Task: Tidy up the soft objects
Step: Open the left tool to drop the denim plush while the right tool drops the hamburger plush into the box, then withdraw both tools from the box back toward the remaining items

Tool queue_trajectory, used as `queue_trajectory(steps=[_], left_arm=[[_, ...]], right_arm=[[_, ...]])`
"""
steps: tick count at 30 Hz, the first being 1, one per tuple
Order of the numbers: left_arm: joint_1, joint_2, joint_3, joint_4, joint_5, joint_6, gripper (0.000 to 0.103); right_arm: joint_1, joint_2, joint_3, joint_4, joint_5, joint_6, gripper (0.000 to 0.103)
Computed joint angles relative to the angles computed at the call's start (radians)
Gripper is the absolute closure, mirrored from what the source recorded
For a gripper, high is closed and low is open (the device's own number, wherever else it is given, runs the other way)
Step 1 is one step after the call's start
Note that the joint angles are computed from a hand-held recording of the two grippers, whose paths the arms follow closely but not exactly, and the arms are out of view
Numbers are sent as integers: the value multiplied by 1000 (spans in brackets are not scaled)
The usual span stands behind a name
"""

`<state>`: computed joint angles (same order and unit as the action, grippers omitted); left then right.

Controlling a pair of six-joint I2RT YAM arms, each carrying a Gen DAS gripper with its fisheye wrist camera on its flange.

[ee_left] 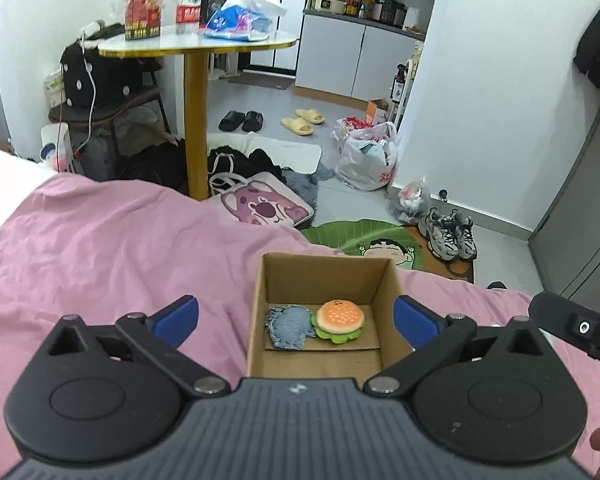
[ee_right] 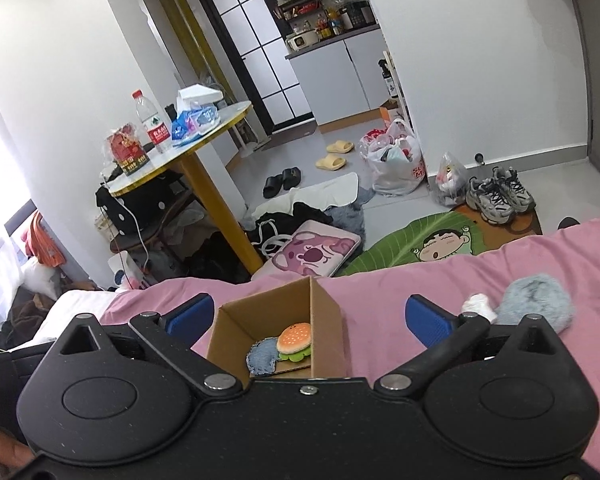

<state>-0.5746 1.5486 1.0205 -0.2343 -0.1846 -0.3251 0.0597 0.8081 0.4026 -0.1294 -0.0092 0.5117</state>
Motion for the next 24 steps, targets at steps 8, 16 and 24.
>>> queue_trajectory(steps=[8, 16, 24], left_arm=[[-92, -76, -3, -53, -38, -50, 0], [-210, -131, 40, -164, -91, -106, 0], [-340, -249, 83, -308, -169, -195, 0]], right_arm=[[-149, -192, -9, -168, -106, -56, 0], [-416, -368, 70, -454, -331, -166, 0], [-853, -426, 228, -832, -679, -467, 0]])
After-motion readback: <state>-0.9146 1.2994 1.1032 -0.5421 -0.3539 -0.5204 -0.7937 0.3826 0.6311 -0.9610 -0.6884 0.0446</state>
